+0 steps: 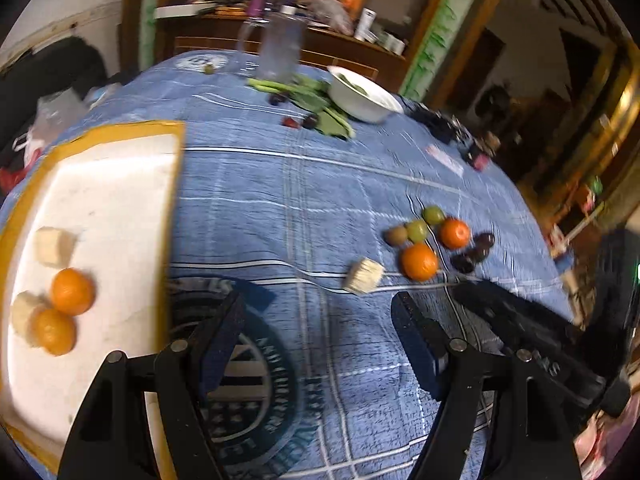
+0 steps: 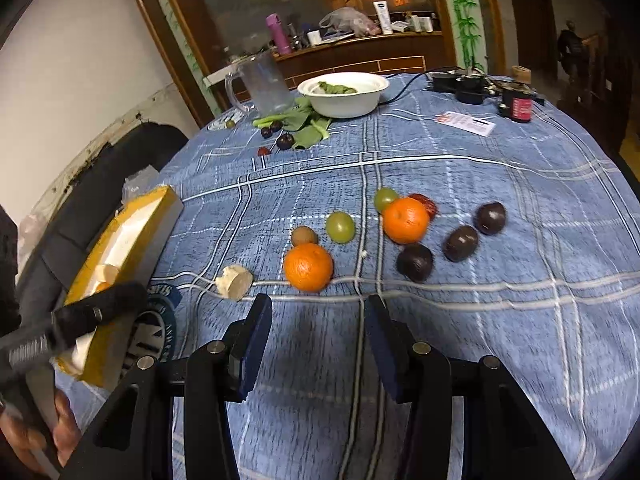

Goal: Organize fruits
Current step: 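Grasp the small white piece with the left tool while the right tool grasps an orange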

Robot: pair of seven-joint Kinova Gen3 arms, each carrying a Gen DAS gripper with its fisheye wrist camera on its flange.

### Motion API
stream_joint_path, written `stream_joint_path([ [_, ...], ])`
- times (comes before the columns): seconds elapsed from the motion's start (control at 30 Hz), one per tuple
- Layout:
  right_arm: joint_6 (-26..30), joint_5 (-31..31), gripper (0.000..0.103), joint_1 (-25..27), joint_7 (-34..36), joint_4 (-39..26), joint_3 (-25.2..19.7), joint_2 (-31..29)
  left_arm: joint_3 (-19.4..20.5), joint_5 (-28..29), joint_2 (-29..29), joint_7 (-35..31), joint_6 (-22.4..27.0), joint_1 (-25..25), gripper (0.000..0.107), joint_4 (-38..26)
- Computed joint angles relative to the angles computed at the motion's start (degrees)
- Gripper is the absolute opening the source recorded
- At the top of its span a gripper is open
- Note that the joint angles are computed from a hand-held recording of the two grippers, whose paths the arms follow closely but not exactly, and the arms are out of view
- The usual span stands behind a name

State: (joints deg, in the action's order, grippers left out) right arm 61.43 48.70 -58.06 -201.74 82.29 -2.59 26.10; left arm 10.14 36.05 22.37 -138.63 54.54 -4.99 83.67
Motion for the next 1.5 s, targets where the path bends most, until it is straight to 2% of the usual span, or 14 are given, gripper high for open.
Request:
stream_joint_path([
  [0.1, -2.2, -0.6, 0.051, 2.2, 2.8, -1.0, 0.2, 1.3, 0.6, -0.5, 0.0, -2.3, -3.2, 1.2, 0.074, 1.5],
  [0.23, -2.2, -2.5, 0.051, 3.7, 8.0, -3.4, 1.5, 3.6, 0.5, -2.5, 1.5, -1.1, -5.6, 3.3, 0.074, 0.9],
  [0.33, -6.5, -2.1, 0.051, 4.4, 7.7, -1.6, 2.3, 3.3, 1.2, -4.0, 3.3, -0.2, -5.3, 4.2, 0.07, -0.6],
  [0.4, -7.8, -1.8, 0.051, 4.3, 7.7, -1.1, 2.8, 3.4, 2.2, -3.9, 4.3, -1.1, -5.1, 4.1, 0.052, -1.2],
  [0.57, -15.4, -0.2, 0.051, 4.9, 3.1, 4.1, 4.0, 1.2, 4.2, -0.7, 7.8, -2.8, -1.5, 2.1, 0.047, -4.6],
  [0.7, -19.2, 0.4, 0.038, 6.2, 3.7, 5.6, 3.2, 0.5, 4.5, 0.9, 9.4, -3.7, 0.6, 1.3, 0.046, -5.5],
  [0.87, -17.1, -0.5, 0.038, 4.8, 5.3, 4.1, 4.1, 1.1, 4.6, 2.0, 9.2, -4.4, 0.6, 1.2, 0.043, -5.2],
  [1.1, -7.8, 3.1, 0.038, 1.3, 1.0, 3.0, 4.7, 1.0, 5.9, 2.9, 5.4, -12.1, -6.7, 2.6, 0.047, 1.3],
  [1.2, -8.8, 4.3, 0.038, 2.3, -0.2, 3.8, 3.4, 0.5, 5.9, 3.4, 5.3, -13.5, -6.6, 2.9, 0.047, 1.6],
  [1.23, -8.8, 4.5, 0.038, 2.5, -0.3, 3.8, 3.1, 0.5, 5.6, 3.6, 5.5, -13.1, -6.3, 2.9, 0.045, 1.3],
  [1.3, -8.7, 4.8, 0.038, 2.6, -0.7, 3.8, 2.8, 0.5, 4.8, 3.6, 6.3, -11.0, -5.4, 3.1, 0.027, 0.1],
  [1.37, -8.6, 4.8, 0.038, 2.8, -1.1, 3.8, 2.6, 0.5, 4.3, 3.4, 7.3, -8.7, -4.3, 3.0, 0.019, -1.3],
  [1.5, -8.9, 4.5, 0.038, 3.3, -1.8, 4.2, 2.2, 0.5, 4.5, 3.4, 7.6, -7.9, -4.1, 2.7, 0.018, -1.8],
])
